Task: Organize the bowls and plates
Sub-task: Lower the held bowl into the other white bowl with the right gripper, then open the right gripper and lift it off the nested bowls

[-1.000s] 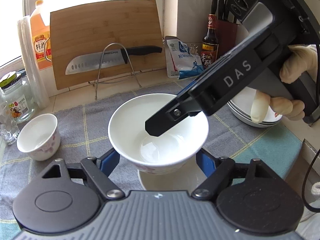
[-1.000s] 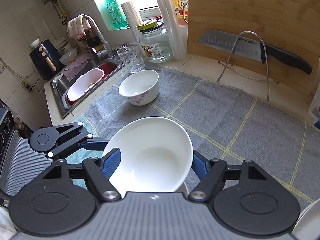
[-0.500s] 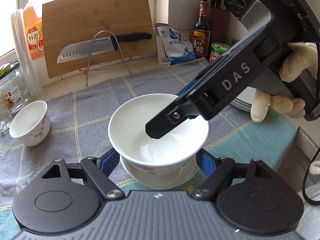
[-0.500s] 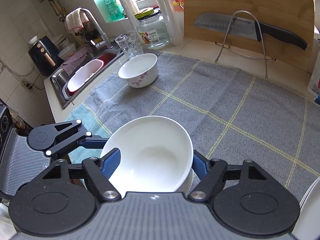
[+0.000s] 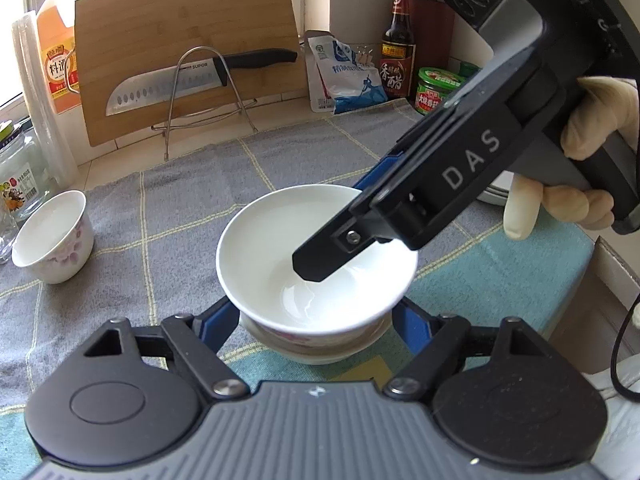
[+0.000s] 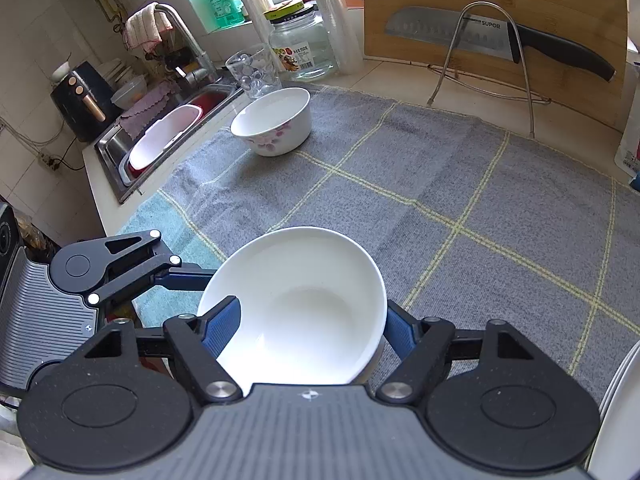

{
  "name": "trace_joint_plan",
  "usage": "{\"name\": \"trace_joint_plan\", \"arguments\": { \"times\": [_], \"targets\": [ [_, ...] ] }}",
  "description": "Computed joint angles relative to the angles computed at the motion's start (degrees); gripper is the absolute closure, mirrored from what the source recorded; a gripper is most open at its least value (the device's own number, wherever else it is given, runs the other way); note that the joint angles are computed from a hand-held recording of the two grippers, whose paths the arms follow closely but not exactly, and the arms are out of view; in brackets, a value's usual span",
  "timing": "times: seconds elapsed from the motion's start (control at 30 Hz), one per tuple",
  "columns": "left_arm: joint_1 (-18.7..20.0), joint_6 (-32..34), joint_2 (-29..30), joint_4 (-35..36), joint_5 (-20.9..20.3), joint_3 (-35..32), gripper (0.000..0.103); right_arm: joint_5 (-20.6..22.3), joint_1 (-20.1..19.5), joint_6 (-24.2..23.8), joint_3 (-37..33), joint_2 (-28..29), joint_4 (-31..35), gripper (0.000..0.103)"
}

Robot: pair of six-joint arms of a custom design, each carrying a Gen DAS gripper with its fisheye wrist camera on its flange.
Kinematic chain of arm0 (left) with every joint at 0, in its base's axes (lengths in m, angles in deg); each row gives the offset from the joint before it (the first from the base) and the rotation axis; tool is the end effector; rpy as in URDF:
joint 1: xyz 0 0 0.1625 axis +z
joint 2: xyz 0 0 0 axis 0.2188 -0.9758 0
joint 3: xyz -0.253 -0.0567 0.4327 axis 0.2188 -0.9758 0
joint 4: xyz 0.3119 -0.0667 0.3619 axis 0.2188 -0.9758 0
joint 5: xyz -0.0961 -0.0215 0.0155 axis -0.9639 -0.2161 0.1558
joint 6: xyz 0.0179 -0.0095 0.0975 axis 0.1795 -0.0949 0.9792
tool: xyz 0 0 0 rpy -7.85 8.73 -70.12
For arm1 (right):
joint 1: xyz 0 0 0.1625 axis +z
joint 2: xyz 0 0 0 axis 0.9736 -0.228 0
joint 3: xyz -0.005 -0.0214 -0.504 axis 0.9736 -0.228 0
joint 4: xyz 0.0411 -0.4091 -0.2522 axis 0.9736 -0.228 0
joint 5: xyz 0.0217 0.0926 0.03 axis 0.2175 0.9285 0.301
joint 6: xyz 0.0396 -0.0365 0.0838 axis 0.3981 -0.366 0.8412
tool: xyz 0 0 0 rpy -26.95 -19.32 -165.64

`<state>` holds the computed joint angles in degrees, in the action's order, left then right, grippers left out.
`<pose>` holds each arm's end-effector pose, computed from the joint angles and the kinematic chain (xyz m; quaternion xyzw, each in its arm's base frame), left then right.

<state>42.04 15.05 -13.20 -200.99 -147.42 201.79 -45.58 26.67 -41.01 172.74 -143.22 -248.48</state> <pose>-0.1529 -0.5189 0.1941 0.4361 0.8555 -0.2019 0.1929 0.2465 -0.5845 0.1163 0.2736 -0.9322 0.1715 0.1633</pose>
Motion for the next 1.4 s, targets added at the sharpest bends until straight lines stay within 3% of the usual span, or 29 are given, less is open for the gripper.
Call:
{"name": "trace_joint_plan", "arguments": {
  "times": [0.5, 0.67, 0.73, 1.03, 1.4],
  "targets": [
    [-0.06, 1.10, 0.62, 0.48, 1.02, -0.37, 0.014, -0.62, -0.10, -0.46, -0.09, 0.32, -0.55, 0.022],
    [0.26, 1.34, 0.25, 1.06, 0.39, -0.58, 0.011, -1.47, 0.08, -1.30, 0.03, 0.35, -1.99, 0.012],
    [0.38, 1.49, -0.21, 1.42, -0.08, -0.56, 0.011, -1.76, 0.19, -1.98, 0.10, 0.33, -2.60, 0.004],
    [1.87, 0.98, -4.91, 4.60, -2.84, -0.56, 0.009, -4.51, 2.61, -7.23, -1.97, 2.10, -4.45, 0.000],
    [7.08, 5.37, -3.29, -8.93, 5.49, -2.76, 0.009, -7.95, 6.43, -12.04, -10.54, 10.04, -5.55, 0.000]
  ]
}}
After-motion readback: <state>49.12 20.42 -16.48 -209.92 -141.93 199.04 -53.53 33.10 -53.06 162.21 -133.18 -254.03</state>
